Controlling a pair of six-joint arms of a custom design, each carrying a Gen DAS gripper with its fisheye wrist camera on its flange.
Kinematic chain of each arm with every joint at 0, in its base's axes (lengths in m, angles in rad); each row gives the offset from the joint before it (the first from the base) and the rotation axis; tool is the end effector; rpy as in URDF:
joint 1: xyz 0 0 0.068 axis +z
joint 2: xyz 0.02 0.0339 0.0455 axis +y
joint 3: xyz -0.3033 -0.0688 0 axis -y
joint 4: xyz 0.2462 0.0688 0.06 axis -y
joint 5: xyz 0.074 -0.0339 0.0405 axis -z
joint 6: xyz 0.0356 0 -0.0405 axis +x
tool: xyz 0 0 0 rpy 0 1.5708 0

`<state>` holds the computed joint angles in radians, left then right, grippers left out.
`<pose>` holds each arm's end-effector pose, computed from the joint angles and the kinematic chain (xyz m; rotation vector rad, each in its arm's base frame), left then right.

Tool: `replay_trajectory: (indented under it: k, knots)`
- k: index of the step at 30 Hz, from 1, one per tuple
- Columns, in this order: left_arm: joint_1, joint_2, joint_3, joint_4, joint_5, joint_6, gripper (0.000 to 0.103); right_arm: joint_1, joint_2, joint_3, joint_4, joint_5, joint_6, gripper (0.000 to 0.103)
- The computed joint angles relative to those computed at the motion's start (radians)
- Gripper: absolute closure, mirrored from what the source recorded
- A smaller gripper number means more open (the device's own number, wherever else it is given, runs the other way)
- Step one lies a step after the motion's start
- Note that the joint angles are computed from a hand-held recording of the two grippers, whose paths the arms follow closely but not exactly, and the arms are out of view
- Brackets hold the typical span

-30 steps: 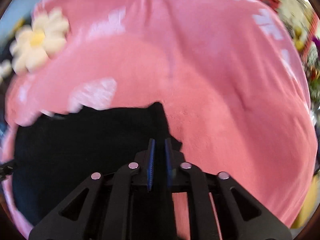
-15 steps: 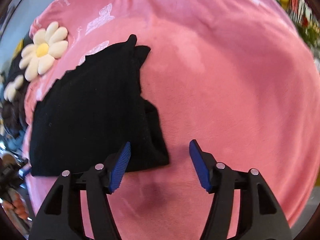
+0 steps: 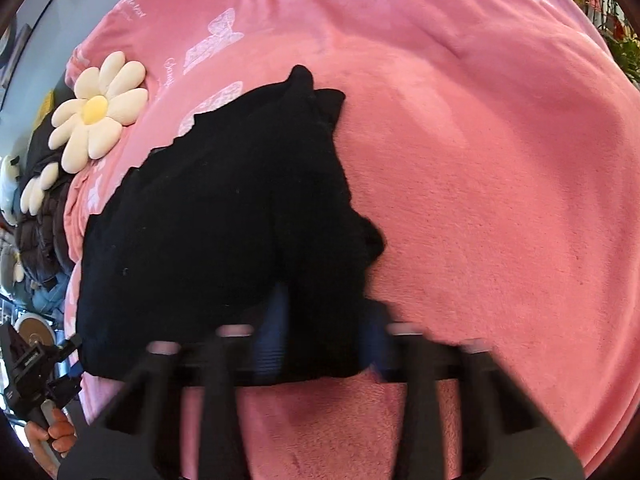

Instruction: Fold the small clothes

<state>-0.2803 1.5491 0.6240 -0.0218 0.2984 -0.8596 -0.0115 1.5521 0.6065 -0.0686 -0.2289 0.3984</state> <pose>0.2591 -0.0855 0.1685 -0.6363 2.5867 -0.7997 0.2646 0.0050 0.1600 0.4464 2.5681 0.4370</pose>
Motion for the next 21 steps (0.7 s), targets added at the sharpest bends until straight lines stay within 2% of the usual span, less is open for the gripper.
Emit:
replay_trajectory:
  k: [2, 8, 13, 16, 17, 19, 21]
  knots:
    - [0.006, 0.009, 0.016, -0.032, 0.031, -0.019, 0.096, -0.004, -0.023, 0.025, -0.048, 0.006, -0.007, 0.095]
    - [0.060, -0.112, 0.065, -0.218, 0.114, 0.085, 0.098, -0.088, -0.171, 0.059, -0.261, -0.054, -0.145, 0.096]
    - [0.069, -0.225, 0.007, -0.322, 0.180, 0.111, 0.101, -0.144, -0.280, -0.011, -0.364, -0.052, -0.235, 0.096]
    - [0.028, -0.232, -0.054, -0.308, 0.162, 0.094, 0.101, -0.133, -0.266, -0.102, -0.290, -0.002, -0.241, 0.093]
    - [0.013, -0.225, -0.063, -0.307, 0.144, 0.095, 0.100, -0.110, -0.235, -0.125, -0.255, 0.050, -0.245, 0.091]
    - [-0.018, -0.209, -0.063, -0.310, 0.100, 0.080, 0.099, -0.128, -0.256, -0.128, -0.265, 0.052, -0.218, 0.084]
    - [-0.051, -0.241, 0.002, -0.385, 0.031, 0.087, 0.099, -0.150, -0.352, -0.101, -0.310, 0.053, -0.190, 0.084]
